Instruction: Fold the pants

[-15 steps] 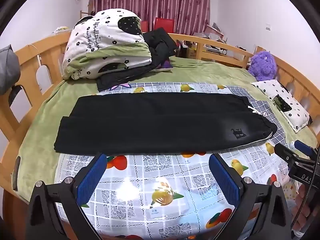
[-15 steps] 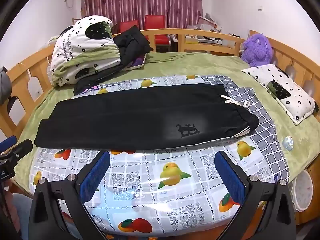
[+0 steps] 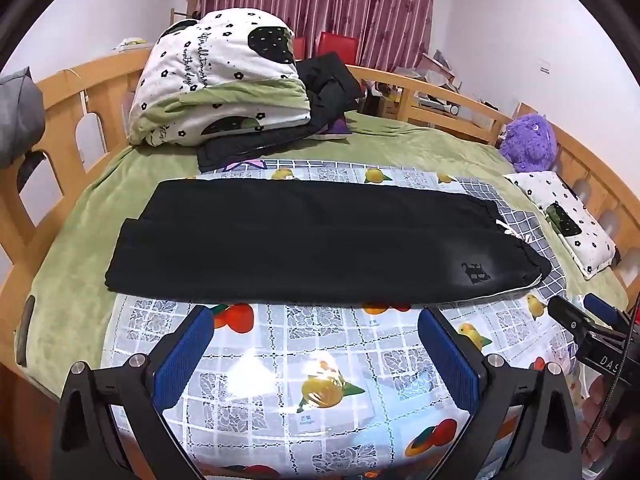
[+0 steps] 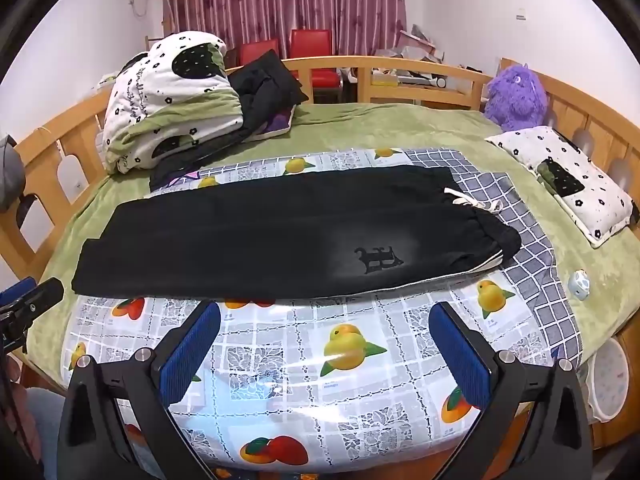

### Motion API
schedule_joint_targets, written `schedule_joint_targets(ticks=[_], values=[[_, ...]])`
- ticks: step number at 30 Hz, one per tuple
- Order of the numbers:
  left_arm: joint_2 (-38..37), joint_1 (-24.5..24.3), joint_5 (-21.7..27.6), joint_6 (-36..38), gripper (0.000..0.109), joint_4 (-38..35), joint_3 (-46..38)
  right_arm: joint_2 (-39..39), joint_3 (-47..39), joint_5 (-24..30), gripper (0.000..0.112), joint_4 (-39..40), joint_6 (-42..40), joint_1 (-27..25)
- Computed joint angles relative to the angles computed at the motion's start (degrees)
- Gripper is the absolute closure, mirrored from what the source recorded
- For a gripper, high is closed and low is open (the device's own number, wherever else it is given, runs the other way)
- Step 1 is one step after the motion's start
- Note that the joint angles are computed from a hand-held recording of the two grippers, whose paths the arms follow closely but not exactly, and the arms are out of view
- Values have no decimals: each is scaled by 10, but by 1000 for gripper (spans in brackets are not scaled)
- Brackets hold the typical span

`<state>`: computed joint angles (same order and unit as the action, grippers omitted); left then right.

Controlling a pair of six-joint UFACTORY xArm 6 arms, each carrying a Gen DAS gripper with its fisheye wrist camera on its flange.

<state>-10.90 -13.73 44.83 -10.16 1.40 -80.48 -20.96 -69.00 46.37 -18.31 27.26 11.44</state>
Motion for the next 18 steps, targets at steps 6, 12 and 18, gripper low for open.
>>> schedule_joint_targets(ticks=[6,12,18], values=[[-2,1,0,3,6,3,3,0,5,-8,10,19,-13,-11],[-6,-1,-2,-2,6,6,7,-1,6,-9,10,21,-14,-11],[-7,2,-1,-3,6,3,9,1,4,-10,10,22,-13,-11]])
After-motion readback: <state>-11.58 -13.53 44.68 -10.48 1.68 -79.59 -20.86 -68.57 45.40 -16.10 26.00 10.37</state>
